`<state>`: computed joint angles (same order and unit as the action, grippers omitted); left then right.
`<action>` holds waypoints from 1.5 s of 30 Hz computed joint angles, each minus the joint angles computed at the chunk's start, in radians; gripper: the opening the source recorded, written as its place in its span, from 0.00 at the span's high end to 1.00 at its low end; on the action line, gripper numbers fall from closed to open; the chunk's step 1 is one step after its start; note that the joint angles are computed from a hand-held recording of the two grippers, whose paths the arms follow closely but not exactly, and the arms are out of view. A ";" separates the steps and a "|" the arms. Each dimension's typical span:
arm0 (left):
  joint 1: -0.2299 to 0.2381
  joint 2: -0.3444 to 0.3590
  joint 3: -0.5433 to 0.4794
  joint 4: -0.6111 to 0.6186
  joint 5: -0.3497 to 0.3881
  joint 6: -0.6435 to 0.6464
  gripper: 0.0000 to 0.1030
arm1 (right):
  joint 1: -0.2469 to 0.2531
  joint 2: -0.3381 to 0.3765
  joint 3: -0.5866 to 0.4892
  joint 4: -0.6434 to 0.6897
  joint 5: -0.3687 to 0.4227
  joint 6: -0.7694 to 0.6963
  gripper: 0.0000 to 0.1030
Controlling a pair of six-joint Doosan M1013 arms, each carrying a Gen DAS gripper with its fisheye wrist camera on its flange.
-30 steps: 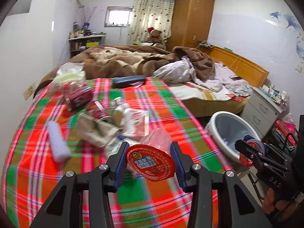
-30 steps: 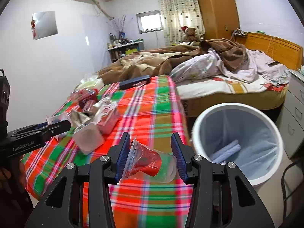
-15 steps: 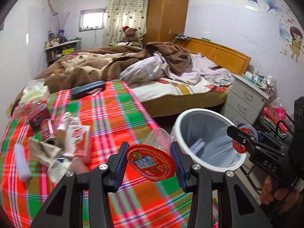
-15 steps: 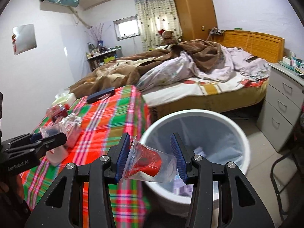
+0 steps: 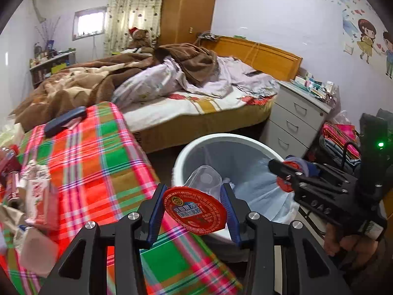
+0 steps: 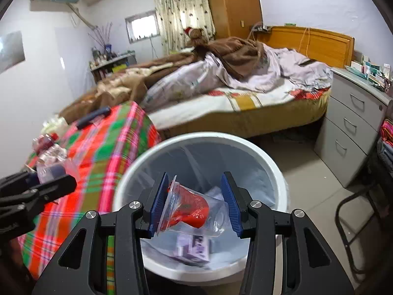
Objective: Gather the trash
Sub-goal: 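Carry both cups over the bin and open both tools to drop them, then move both open tools back toward the bed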
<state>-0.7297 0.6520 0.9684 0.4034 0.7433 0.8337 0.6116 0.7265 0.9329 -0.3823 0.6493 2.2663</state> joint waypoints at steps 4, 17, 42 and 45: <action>0.001 0.044 -0.063 -0.054 0.038 0.057 0.56 | -0.012 0.007 -0.005 0.041 0.024 -0.044 0.55; 0.002 0.111 -0.163 -0.124 0.086 0.131 0.42 | -0.027 0.014 -0.012 0.062 0.074 -0.052 0.36; -0.016 -0.041 0.059 0.152 0.042 -0.151 0.42 | 0.014 -0.017 0.021 -0.037 -0.030 0.066 0.32; -0.020 -0.064 0.092 0.196 0.049 -0.193 0.42 | 0.023 -0.017 0.020 -0.035 -0.050 0.062 0.32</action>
